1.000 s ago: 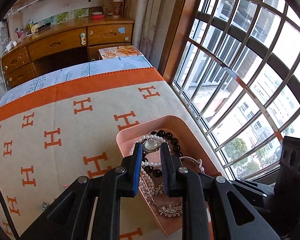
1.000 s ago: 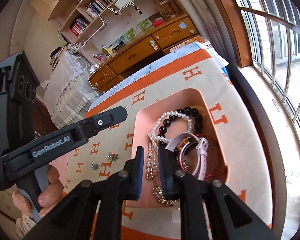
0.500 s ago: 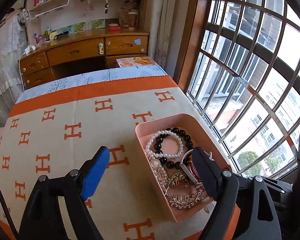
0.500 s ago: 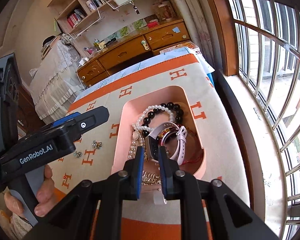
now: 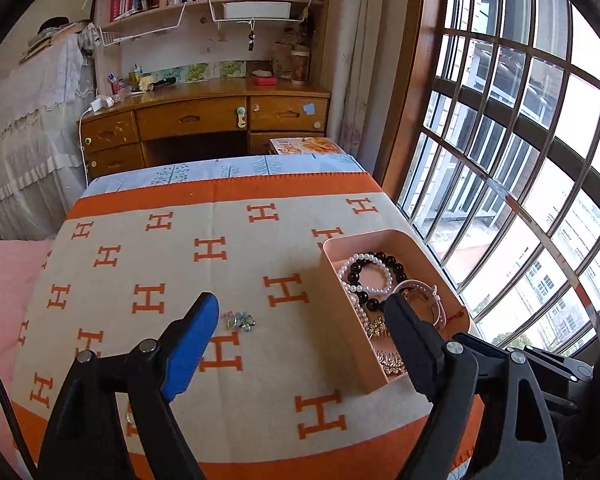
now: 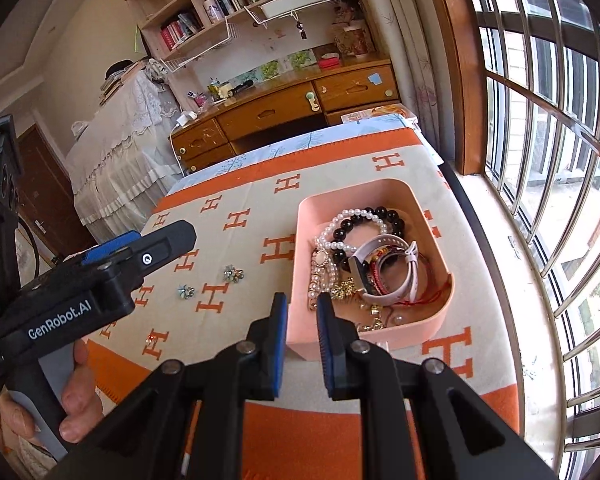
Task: Organize jewelry
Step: 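Grasp a blue flower earring with the right tool while the left moves to the other earring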
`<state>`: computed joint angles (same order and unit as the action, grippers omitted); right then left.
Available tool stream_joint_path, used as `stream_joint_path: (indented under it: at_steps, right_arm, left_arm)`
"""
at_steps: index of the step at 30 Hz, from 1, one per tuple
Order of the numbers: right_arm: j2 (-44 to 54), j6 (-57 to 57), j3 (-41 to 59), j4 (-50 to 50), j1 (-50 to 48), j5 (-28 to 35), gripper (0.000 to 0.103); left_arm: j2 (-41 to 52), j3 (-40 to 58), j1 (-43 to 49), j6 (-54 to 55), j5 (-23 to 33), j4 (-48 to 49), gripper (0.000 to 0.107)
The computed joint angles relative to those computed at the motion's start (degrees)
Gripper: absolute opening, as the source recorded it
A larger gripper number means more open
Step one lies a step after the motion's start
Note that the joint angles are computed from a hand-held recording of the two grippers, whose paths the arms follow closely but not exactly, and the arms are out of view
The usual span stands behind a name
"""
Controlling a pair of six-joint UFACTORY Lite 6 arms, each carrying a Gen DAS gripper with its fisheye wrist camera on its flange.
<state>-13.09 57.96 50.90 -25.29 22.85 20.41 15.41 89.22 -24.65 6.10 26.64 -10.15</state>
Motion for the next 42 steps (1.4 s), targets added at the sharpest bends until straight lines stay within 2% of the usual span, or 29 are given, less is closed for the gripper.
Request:
stream_joint_path:
  at_steps: [8, 18, 22, 26, 31, 34, 40, 42]
  right_arm:
    - [2.53, 12.48, 3.95, -10.56, 8.35, 4.04, 0.015]
    - [10.23, 16.14, 11.25, -13.91, 12.93, 5.81, 0.015]
    - [15.67, 9.53, 16.85, -7.95, 11.68, 5.63, 0.015]
    - [22.98, -3.27, 25.42, 2.97, 8.68, 6.22, 0.015]
    - [34.32, -22.98, 38.39, 22.12, 3.47, 8.67, 0.015]
    - [41.88, -30.51, 46.98, 30.09, 0.72, 12.25, 0.015]
    - [51.86, -34.69, 56.28, 31.34, 0.39, 15.44, 0.015]
    - [53.94, -34.83, 57.69, 30.3, 1.04, 15.84, 0.022]
  left_arm:
    - [-9.0, -9.64, 4.08, 2.37, -1.38, 0.05, 0.088]
    - [-12.29, -15.0, 11.97, 9.06, -2.09, -2.72, 0.088]
    - [-10.22, -13.47, 16.09, 13.21, -0.5, -4.46, 0.088]
    - [-6.1, -9.75, 22.44, 22.47, 2.45, -11.25, 0.088]
    - [1.88, -1.78, 29.73, 30.47, 7.72, -16.97, 0.088]
    - [6.41, 2.26, 32.56, 34.09, 10.23, -19.28, 0.088]
    - [11.21, 4.23, 33.21, 38.04, 11.28, -21.34, 0.088]
    - [12.29, 4.42, 32.2, 39.04, 11.36, -21.36, 0.088]
